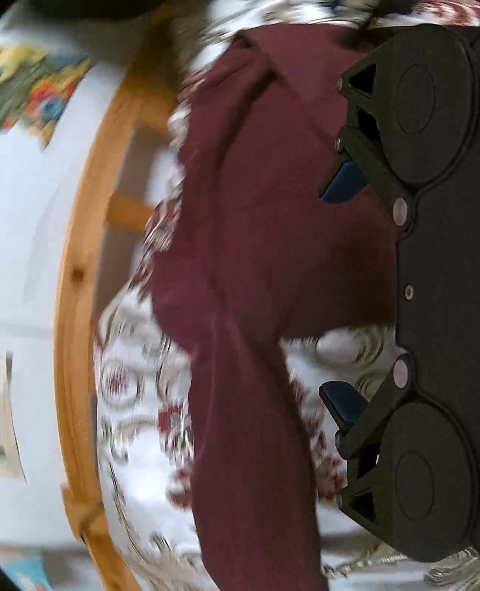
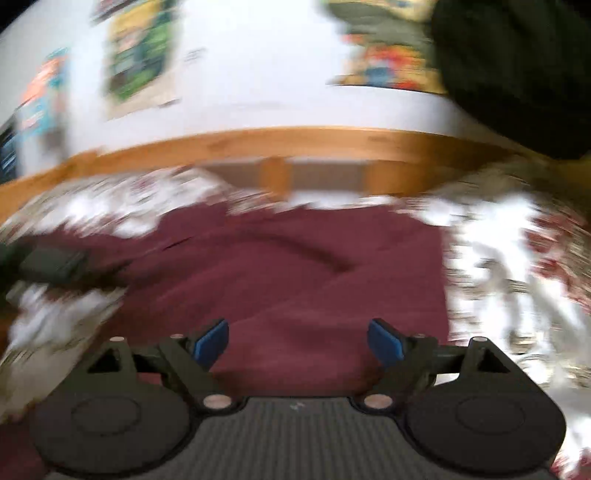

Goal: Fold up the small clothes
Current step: 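Fold the gripped sleeve across the shirt back with the right tool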

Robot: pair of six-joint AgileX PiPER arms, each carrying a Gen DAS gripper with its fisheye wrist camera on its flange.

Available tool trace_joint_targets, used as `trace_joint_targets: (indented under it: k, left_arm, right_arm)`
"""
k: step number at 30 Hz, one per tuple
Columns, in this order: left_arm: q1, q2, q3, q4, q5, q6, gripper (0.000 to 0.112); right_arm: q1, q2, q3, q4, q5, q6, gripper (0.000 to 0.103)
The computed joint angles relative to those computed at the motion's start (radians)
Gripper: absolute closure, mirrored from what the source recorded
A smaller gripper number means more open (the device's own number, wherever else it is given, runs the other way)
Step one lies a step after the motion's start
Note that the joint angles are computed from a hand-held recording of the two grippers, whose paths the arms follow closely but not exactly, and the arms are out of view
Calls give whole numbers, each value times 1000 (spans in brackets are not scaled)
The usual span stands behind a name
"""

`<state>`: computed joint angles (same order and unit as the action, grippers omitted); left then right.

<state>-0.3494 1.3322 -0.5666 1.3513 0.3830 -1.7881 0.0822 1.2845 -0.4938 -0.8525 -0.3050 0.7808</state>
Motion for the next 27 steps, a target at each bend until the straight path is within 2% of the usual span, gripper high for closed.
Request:
trace_joint_targets:
  k: [2, 6, 8, 11, 13, 15, 16, 18, 19, 20, 22, 25, 27]
  left_arm:
    - [-48, 25, 4, 23, 17, 13, 10]
    - [-108, 101, -19, -15, 71, 105, 10]
    - [-111, 133, -31, -45, 79, 151, 10]
    - [-104, 146, -32, -52, 74, 153, 10]
    - [-93, 154, -34, -51, 62, 150, 10]
    - [-93, 163, -35, -42, 61, 143, 10]
    - [-96, 169, -36, -31, 66, 134, 10]
    - [-107, 179, -37, -10, 77, 117, 10]
    - [-112, 182, -36, -1, 81, 109, 10]
    - [-117, 185, -35, 11, 83, 100, 10]
    - [-127, 194, -34, 33, 90, 81, 10]
    - [-143, 215, -34, 66, 105, 55, 10]
    - [-149, 227, -33, 87, 109, 35, 10]
  right_arm:
    - [-115, 86, -57, -58, -67, 93, 9]
    - [-267, 260, -180, -142, -194, 263, 10]
    - [-303, 330, -250, -237, -238, 357, 19]
    - [-311, 406, -317, -274, -267, 377, 24]
    - [-319, 452, -361, -307, -282, 446, 25]
    - [-334, 488, -374, -281, -341, 483, 25]
    - [-341, 503, -382, -281, -364, 496, 29]
    - [-341, 516, -403, -294, -367, 496, 50]
    - [-339, 517, -410, -298, -370, 488, 69]
    - [-336, 514, -414, -296, -368, 480, 82]
    - [-318, 492, -406, -245, -333, 418, 88]
    - [-287, 449, -388, -116, -267, 268, 89]
    - [-274, 437, -386, -73, -237, 227, 89]
